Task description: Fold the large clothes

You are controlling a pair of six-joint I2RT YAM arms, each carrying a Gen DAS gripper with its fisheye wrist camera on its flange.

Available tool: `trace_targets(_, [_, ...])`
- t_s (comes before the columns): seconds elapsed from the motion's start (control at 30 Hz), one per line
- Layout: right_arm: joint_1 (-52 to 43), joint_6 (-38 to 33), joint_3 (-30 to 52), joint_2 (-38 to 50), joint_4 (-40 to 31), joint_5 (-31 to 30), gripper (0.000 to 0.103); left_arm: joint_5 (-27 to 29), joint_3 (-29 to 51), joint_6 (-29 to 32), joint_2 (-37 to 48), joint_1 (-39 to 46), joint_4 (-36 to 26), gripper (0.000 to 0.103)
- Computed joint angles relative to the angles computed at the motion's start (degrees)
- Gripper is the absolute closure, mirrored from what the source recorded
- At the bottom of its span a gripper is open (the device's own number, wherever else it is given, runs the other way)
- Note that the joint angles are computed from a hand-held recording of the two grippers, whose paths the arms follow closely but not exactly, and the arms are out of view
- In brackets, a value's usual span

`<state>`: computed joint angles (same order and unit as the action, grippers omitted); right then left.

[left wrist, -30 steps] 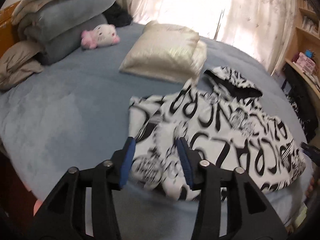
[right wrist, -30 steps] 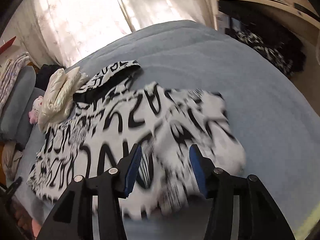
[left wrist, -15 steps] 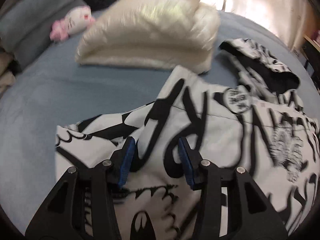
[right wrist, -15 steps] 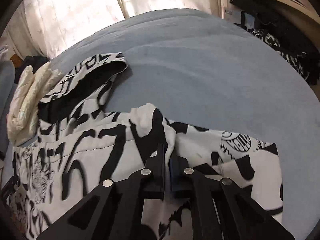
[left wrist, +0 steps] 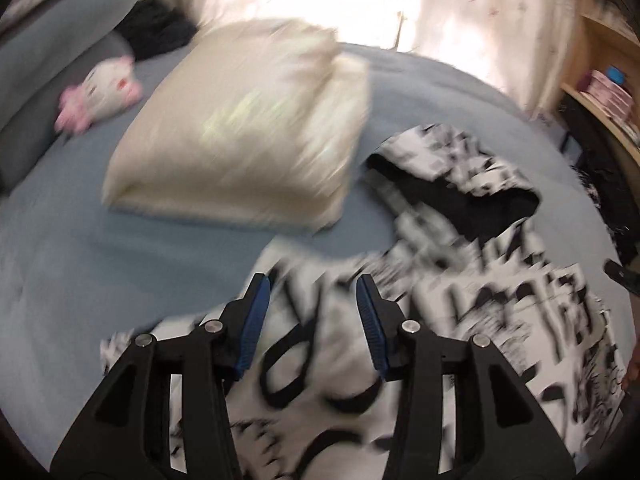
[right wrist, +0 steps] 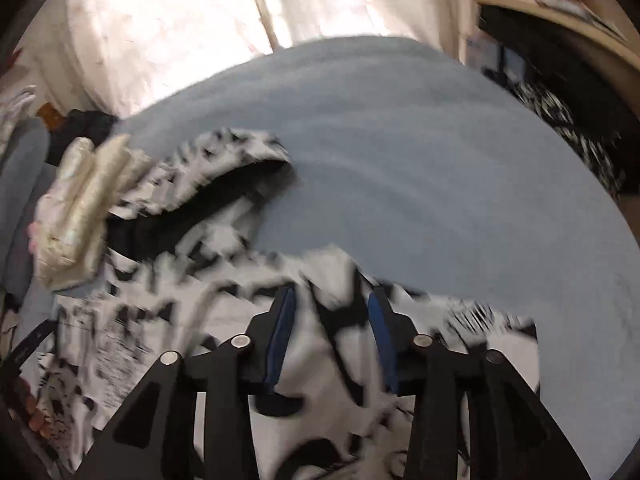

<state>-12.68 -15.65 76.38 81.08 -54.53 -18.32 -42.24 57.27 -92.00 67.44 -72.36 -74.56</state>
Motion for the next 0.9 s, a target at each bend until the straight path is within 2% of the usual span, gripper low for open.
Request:
trace_targets(0.07, [3.45, 2.55, 4.4, 2.36, -1.49, -0.7, 0.063, -0.41, 4.51, 9.56, 2.81, 4.95, 4.04, 0.061])
trace_targets(0.2, [14.26, 10.64, 16.02, 12.03, -0.43, 2.77, 0.063, 1.6, 14.05, 30.85, 11.91, 16.83, 15.95, 0.061])
trace_targets(0.33, [20.75, 16.17, 31.19, 26.03, -1.9, 3.77, 0.063, 6.77, 21.32, 42.83, 21.38, 26.11, 23.51, 0.061])
trace_targets(0.4, [24.26, 18.23, 39.39, 34.19, -2.12, 5.9, 0.063, 9.61, 24.88, 45.76, 26.75, 29.78, 25.96, 0.061])
trace_targets(0.53, [26.84, 21.41, 51.67, 46.5, -3.92, 6.37, 0.063, 12.97, 27.74, 48.61, 34.61, 34.36, 30.13, 0.061])
trace_targets(0.63, [27.18, 21.8, 54.26, 52.42, -3.14, 7.5, 0.063, 13.83, 28.59, 50.43, 39.46, 36.07, 30.35, 0.061])
trace_targets(0.73, [25.99, 19.69, 56.62, 57.02, -5.48, 10.85, 0.063, 14.86, 27.1, 51.85, 42.13, 38.04, 30.63, 0.061])
trace_targets(0.83, [23.3, 16.89, 52.94, 56.35, -3.15, 7.66, 0.063, 15.31, 22.91, 52.69, 40.24, 39.71, 33.66, 0.061])
trace_targets(0.9, [22.35, 14.96, 53.39, 56.1, -4.37, 7.54, 0.063, 16.67, 21.69, 53.17, 38.83, 40.66, 34.19, 0.061])
